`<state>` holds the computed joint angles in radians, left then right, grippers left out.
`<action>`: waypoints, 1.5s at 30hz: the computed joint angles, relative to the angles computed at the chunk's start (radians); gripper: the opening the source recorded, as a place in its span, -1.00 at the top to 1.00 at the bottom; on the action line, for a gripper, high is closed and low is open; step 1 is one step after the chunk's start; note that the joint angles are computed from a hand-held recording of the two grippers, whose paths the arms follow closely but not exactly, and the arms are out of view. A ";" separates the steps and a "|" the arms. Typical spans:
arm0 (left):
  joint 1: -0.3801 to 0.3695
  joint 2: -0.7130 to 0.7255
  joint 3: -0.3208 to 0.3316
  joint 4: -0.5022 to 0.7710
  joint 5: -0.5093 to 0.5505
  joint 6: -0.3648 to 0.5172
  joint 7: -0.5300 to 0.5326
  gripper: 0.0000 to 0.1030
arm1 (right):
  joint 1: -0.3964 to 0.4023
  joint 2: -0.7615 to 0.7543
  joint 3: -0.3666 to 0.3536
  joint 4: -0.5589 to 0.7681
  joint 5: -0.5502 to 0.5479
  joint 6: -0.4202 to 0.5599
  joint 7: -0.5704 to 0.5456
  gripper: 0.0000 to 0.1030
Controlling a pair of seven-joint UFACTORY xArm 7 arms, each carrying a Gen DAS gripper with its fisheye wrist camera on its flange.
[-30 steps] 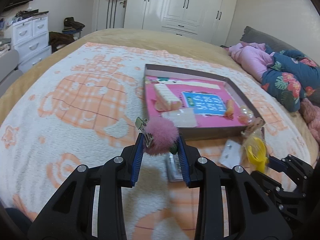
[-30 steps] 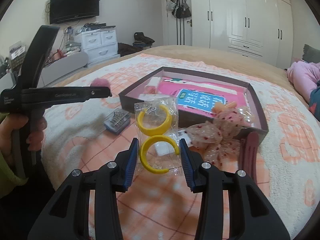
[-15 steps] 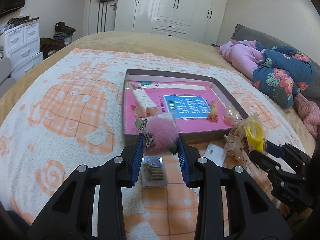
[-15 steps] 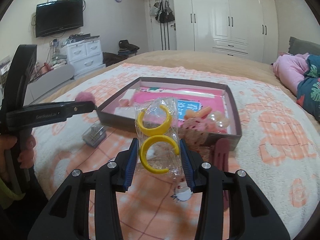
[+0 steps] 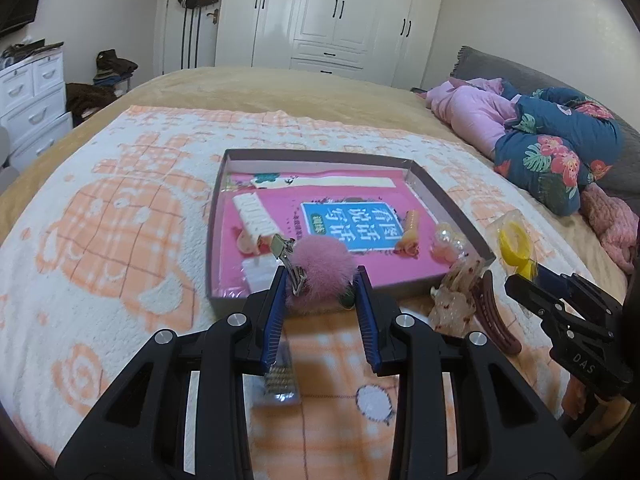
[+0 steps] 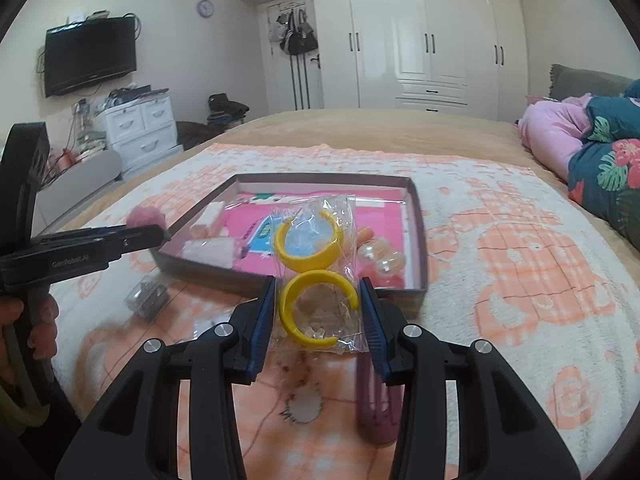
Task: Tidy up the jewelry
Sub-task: 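Carry the pompom keychain with the left tool into the box while the right tool carries the bangles there, then release the keychain with the left tool while the right tool drops the bangles in the box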
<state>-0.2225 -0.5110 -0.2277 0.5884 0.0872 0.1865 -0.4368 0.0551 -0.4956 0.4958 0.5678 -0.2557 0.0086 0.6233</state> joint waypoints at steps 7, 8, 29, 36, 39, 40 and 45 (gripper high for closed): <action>0.011 0.098 -0.008 0.073 0.013 -0.031 -0.001 0.52 | -0.066 0.012 0.014 0.019 -0.014 0.001 0.020 0.24; 0.015 0.113 -0.011 0.083 0.018 -0.034 -0.003 0.52 | -0.077 0.017 0.018 0.025 -0.018 0.001 0.022 0.24; 0.000 0.344 0.005 0.267 0.112 0.003 -0.059 0.52 | -0.047 0.284 -0.093 0.240 -0.159 0.072 0.021 0.24; -0.020 0.381 0.020 0.291 0.137 0.011 -0.074 0.51 | 0.085 0.376 -0.220 0.312 -0.151 0.113 -0.033 0.24; -0.025 0.387 0.024 0.293 0.150 0.015 -0.082 0.51 | 0.120 0.417 -0.254 0.352 -0.177 0.141 -0.047 0.24; -0.026 0.388 0.025 0.294 0.153 0.018 -0.083 0.51 | 0.134 0.427 -0.267 0.362 -0.174 0.150 -0.058 0.24; -0.032 0.397 0.031 0.301 0.162 0.028 -0.085 0.51 | 0.177 0.481 -0.321 0.405 -0.189 0.166 -0.065 0.23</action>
<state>-0.2547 -0.1144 -0.1969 0.8898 0.2488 0.2142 -0.5222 0.2324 -0.0142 0.1749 0.9732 -0.4443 0.1744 0.5582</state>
